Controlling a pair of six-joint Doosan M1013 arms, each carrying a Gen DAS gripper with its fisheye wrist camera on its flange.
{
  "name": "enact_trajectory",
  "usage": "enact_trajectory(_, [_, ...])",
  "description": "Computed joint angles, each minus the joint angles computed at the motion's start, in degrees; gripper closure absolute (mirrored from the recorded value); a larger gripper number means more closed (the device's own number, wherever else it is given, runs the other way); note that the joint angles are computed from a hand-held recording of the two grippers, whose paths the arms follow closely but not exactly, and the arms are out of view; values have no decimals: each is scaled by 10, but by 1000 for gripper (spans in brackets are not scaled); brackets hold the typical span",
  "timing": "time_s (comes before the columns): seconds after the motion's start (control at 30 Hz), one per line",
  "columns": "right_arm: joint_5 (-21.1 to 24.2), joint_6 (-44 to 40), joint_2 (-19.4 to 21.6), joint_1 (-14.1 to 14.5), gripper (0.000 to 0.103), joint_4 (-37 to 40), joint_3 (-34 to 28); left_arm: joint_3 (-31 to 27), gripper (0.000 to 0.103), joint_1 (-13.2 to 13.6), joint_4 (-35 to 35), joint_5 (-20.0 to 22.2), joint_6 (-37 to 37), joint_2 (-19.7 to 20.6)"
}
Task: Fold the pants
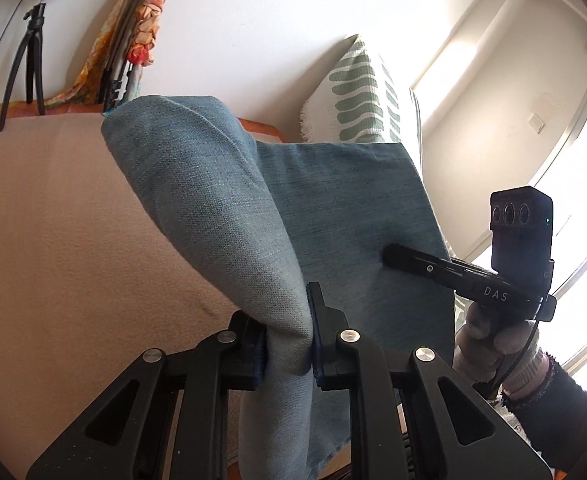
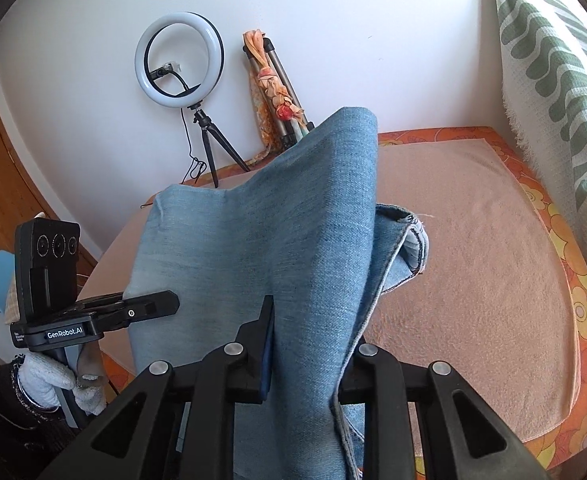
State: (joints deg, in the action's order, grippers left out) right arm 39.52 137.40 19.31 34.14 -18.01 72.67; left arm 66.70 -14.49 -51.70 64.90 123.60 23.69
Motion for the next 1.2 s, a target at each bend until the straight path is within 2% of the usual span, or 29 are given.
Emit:
enact_trajectory(0.27, [11,15,2,1,82,-55,-28,-30,88,-2,-13,-7,26,7])
enact_trajectory(0.6, [9,7,20,-17,83,-64,-62,-108,88,-11,0,10,7,50])
enact_trajectory(0.8, [7,-11,39,-37,83,-54,-92,-181,88,-16,14,22,-22,94])
enact_trajectory(1.03, [0,-39,68,-66,83,-41,-139,-279,88,-30,45,13,-51,146])
enact_trajectory(1.2, [15,-75,96,-85,83,-21,-182,-363,88,-37,65,27,-83,196])
